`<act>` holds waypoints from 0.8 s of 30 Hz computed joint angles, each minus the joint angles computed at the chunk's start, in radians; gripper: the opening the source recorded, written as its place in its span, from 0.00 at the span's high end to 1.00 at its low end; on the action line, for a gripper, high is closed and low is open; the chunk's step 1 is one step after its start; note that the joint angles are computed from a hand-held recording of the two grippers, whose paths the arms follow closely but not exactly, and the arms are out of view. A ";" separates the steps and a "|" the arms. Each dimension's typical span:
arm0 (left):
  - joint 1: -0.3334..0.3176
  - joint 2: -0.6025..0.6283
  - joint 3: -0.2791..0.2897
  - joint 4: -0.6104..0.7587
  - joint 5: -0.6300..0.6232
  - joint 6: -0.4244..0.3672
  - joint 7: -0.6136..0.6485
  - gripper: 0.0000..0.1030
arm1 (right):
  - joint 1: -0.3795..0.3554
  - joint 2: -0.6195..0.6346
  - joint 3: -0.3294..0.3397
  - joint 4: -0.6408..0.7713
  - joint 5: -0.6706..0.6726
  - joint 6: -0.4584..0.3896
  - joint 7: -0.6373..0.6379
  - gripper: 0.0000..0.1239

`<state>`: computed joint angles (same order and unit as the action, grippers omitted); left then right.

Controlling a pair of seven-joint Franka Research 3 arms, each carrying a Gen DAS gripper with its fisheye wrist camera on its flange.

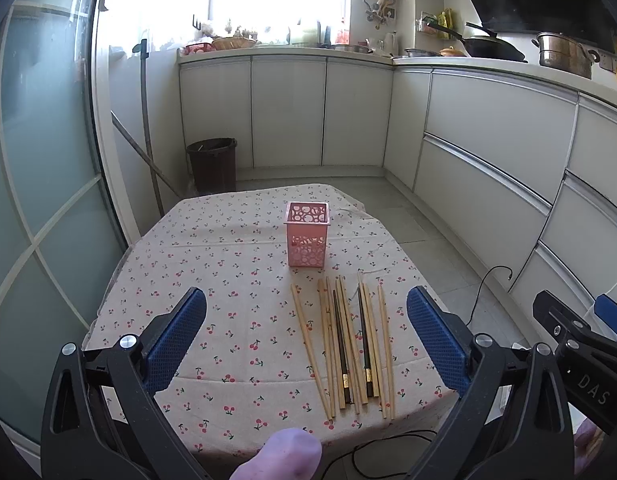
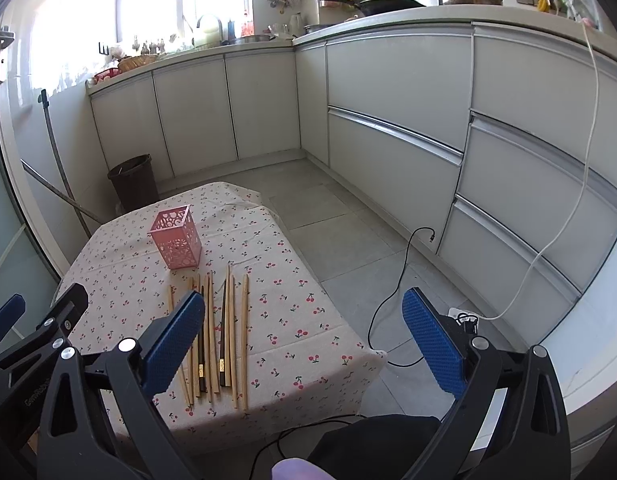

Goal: Organize utensils

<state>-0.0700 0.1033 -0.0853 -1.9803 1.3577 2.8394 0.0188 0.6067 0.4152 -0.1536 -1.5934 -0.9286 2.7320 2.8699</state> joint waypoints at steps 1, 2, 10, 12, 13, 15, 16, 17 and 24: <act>0.000 0.000 0.000 0.000 -0.001 -0.001 0.002 0.07 | -0.001 0.001 0.000 0.001 0.002 0.000 -0.002 0.22; 0.000 0.000 0.001 -0.001 0.001 -0.002 0.001 0.07 | -0.001 0.001 0.001 0.001 0.003 0.001 -0.003 0.22; -0.002 0.001 0.000 -0.005 0.001 -0.009 -0.004 0.07 | -0.001 0.002 -0.002 0.003 0.014 0.005 -0.015 0.22; -0.005 0.006 -0.003 0.004 -0.011 -0.017 0.008 0.07 | -0.001 0.003 -0.002 0.003 0.016 0.005 -0.017 0.22; -0.006 0.007 -0.002 0.004 -0.013 -0.017 0.010 0.07 | 0.000 0.003 -0.003 0.003 0.015 0.005 -0.016 0.22; -0.007 0.006 -0.001 0.003 -0.012 -0.016 0.008 0.07 | 0.000 0.004 -0.004 0.004 0.017 0.005 -0.017 0.22; -0.007 0.006 -0.001 0.003 -0.011 -0.016 0.007 0.07 | 0.001 0.004 -0.004 0.004 0.016 0.005 -0.017 0.22; -0.008 0.006 0.000 0.002 -0.010 -0.018 0.007 0.07 | 0.001 0.003 -0.005 0.003 0.016 0.006 -0.016 0.22; -0.008 0.006 0.001 0.002 -0.007 -0.020 0.006 0.07 | -0.001 0.006 -0.002 0.005 0.027 0.007 -0.025 0.22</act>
<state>-0.0779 0.1091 -0.0848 -1.9782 1.3503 2.8192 0.0252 0.6062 0.4212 -0.1559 -1.5884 -0.9019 2.7390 2.8449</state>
